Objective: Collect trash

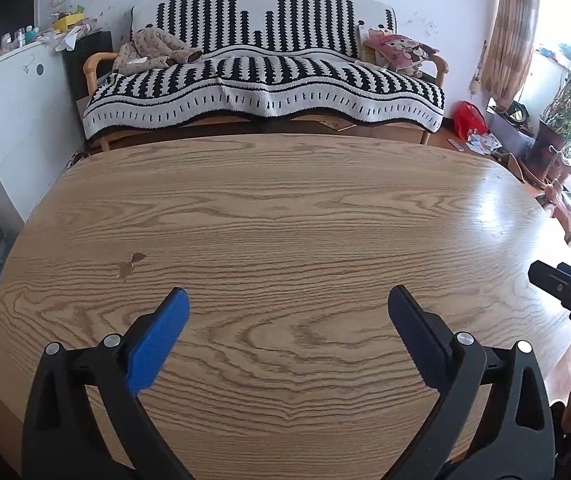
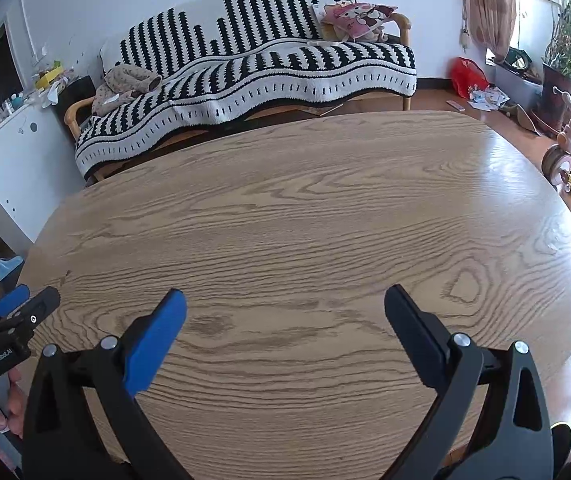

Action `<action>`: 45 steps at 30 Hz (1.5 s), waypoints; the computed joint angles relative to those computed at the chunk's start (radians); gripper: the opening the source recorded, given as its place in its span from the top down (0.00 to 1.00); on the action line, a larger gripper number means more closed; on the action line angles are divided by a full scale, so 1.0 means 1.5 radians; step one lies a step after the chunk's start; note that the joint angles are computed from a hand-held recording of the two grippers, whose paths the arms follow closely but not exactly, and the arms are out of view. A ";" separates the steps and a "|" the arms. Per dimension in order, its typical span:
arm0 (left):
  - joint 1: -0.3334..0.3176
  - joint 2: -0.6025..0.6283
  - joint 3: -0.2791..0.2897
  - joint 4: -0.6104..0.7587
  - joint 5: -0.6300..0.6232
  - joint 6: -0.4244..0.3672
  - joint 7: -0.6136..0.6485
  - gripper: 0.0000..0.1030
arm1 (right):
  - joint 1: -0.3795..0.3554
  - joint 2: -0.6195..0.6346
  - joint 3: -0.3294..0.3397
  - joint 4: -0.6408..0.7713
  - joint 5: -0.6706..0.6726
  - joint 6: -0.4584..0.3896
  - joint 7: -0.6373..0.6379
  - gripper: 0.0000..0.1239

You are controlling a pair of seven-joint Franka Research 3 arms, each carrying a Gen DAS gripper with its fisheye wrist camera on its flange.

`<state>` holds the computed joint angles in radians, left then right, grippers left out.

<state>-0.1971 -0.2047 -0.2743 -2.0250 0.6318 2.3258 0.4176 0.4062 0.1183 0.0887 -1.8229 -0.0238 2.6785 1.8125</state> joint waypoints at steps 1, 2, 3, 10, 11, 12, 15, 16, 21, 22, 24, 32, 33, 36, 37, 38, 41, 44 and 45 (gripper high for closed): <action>0.000 0.000 0.001 0.000 0.000 0.001 0.002 0.06 | 0.000 -0.001 0.000 -0.001 0.001 0.000 -0.001 0.23; 0.000 0.001 0.001 0.001 0.000 0.000 0.001 0.06 | 0.000 -0.002 0.000 -0.002 0.002 0.001 -0.001 0.23; 0.000 0.001 0.000 0.001 0.001 -0.002 0.000 0.06 | -0.001 -0.004 0.000 -0.004 0.002 0.003 -0.002 0.23; 0.000 -0.001 0.000 -0.002 0.003 -0.003 -0.005 0.06 | -0.002 -0.007 0.001 -0.008 0.001 0.004 -0.004 0.23; 0.000 -0.001 0.000 -0.004 0.004 -0.002 -0.006 0.06 | -0.002 -0.007 0.001 -0.008 0.001 0.005 -0.003 0.23; 0.000 -0.001 0.000 -0.004 0.004 -0.003 -0.006 0.06 | -0.002 -0.007 0.001 -0.008 0.002 0.005 -0.004 0.23; -0.001 -0.002 -0.001 -0.005 0.004 -0.002 -0.004 0.06 | 0.000 -0.006 0.001 -0.007 -0.005 0.006 0.002 0.23; -0.001 -0.002 -0.001 -0.005 0.005 -0.003 -0.005 0.06 | 0.000 -0.006 0.001 -0.007 -0.004 0.005 0.001 0.23; 0.000 -0.003 0.000 -0.005 0.004 -0.003 -0.003 0.06 | 0.000 -0.006 0.001 -0.006 -0.006 0.004 0.002 0.23; 0.000 -0.003 0.000 -0.005 0.004 -0.002 -0.003 0.06 | 0.001 -0.006 0.001 -0.006 -0.006 0.003 0.002 0.23; 0.000 -0.002 -0.001 -0.005 0.005 -0.003 -0.004 0.06 | 0.000 -0.006 0.002 -0.006 -0.005 0.003 0.001 0.23; 0.000 -0.003 -0.001 -0.006 0.005 -0.005 -0.007 0.06 | 0.001 -0.006 0.001 -0.007 -0.009 0.005 0.005 0.23; 0.000 -0.003 -0.001 -0.006 0.004 -0.004 -0.007 0.06 | 0.001 -0.006 0.002 -0.006 -0.007 0.004 0.005 0.23; 0.000 -0.005 0.000 -0.008 0.003 -0.002 -0.007 0.06 | 0.001 -0.005 0.002 -0.005 -0.007 0.005 0.004 0.23; 0.000 -0.004 -0.001 -0.007 0.004 -0.003 -0.007 0.06 | 0.001 -0.005 0.002 -0.004 -0.007 0.004 0.003 0.23; 0.000 -0.004 -0.001 -0.007 0.004 -0.003 -0.007 0.06 | 0.001 -0.004 0.002 -0.004 -0.007 0.004 0.003 0.23; 0.000 -0.005 -0.001 -0.008 0.003 -0.004 -0.007 0.06 | 0.001 -0.003 0.001 -0.003 -0.006 0.003 0.003 0.23; 0.000 -0.005 -0.001 -0.008 0.003 -0.003 -0.008 0.06 | 0.001 -0.003 0.001 -0.004 -0.004 0.004 0.001 0.23; 0.000 -0.005 -0.001 -0.008 0.003 -0.002 -0.007 0.06 | 0.001 -0.003 0.001 -0.004 -0.004 0.004 0.000 0.23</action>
